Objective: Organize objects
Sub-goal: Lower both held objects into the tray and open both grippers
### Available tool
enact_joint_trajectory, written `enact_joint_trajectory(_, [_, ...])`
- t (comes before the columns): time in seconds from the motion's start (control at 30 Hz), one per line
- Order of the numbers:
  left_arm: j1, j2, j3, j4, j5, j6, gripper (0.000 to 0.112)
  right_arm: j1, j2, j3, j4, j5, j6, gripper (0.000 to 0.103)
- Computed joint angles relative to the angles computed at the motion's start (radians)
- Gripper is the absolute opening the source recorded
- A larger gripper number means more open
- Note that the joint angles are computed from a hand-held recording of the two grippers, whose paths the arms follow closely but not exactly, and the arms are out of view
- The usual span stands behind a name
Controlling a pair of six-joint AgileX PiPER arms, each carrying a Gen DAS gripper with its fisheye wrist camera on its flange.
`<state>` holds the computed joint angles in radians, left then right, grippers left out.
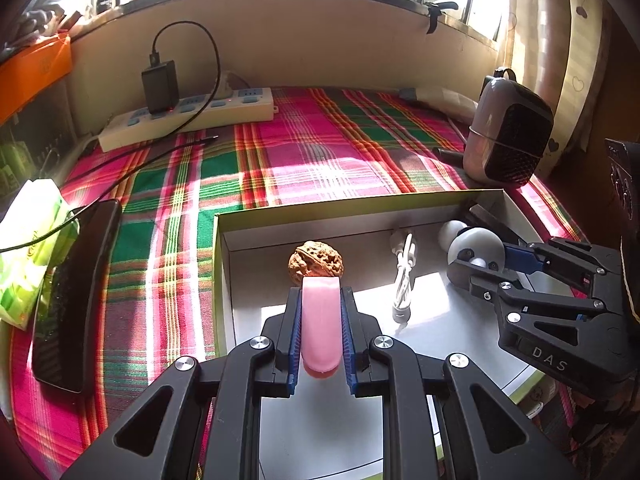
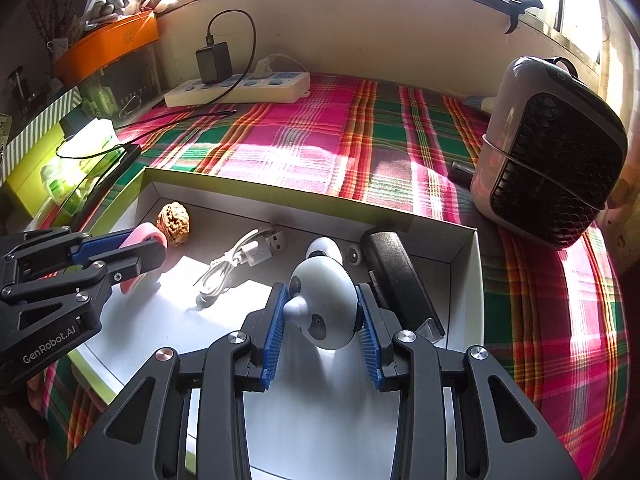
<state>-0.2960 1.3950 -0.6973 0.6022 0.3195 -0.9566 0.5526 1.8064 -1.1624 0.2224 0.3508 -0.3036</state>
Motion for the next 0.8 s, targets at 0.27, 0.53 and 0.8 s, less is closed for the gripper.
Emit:
enact_joint_trajectory(0.27, [-0.002,0.004,-0.001,0.006,0.002,-0.005,0.016,-0.002,0.006,0.001,0.016,-0.006,-0.011,0.036])
enact_joint_trajectory(0.53, [-0.005,0.004,0.0,0.014,0.002,-0.014,0.016,-0.007,-0.003,0.01,0.039,-0.007,-0.031,0.036])
enact_joint_trajectory(0.8, [-0.008,0.004,-0.002,0.018,0.006,-0.019,0.016,-0.008,-0.004,0.013,0.059,-0.013,-0.043,0.036])
